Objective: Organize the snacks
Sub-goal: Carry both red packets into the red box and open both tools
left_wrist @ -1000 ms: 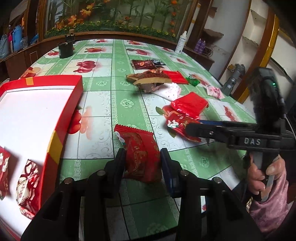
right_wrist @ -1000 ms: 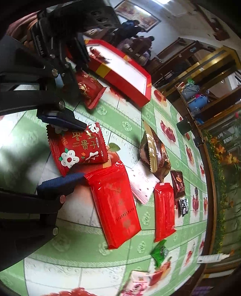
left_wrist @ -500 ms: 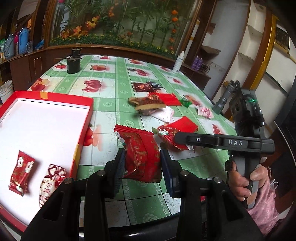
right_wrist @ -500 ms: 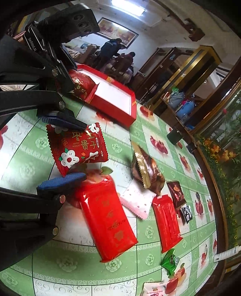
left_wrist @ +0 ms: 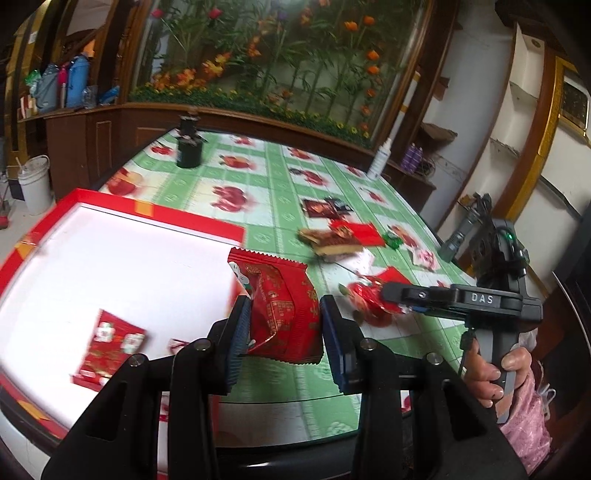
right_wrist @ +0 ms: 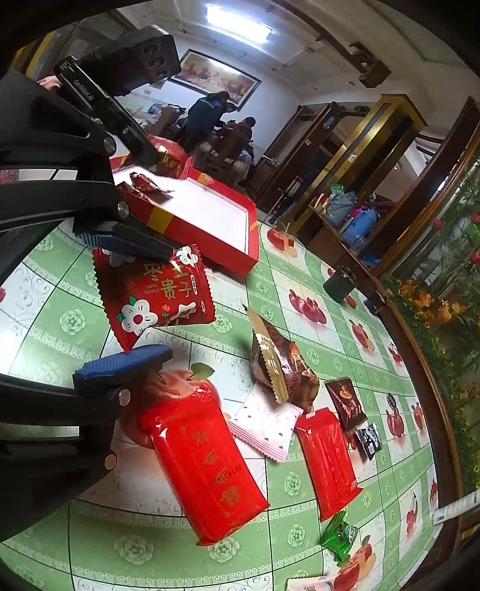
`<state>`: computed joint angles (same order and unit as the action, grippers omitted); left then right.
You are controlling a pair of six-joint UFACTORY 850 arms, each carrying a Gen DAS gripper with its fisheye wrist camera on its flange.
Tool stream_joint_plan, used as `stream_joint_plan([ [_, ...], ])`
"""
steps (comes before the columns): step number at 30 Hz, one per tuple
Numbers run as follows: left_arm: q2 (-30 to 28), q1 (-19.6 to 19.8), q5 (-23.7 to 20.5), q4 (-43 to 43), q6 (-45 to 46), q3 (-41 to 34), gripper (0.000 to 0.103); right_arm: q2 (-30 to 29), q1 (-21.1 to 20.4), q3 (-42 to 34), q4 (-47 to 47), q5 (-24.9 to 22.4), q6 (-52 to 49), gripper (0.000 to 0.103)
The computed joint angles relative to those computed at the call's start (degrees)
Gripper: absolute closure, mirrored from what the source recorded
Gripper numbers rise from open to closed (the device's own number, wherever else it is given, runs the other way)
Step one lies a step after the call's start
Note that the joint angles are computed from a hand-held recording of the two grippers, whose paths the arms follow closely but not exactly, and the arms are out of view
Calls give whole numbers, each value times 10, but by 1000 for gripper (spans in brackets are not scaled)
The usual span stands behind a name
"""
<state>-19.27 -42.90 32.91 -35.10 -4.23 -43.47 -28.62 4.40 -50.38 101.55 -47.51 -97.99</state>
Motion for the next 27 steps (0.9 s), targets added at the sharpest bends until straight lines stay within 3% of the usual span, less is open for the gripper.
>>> stream_joint_plan([
  [12,28,18,21,-35,-5,47,67,1,12,-9,-6,-18,18,55],
  [27,51,24,50,-112,21,91,67,-35,142,-92,-7,-20,74,55],
])
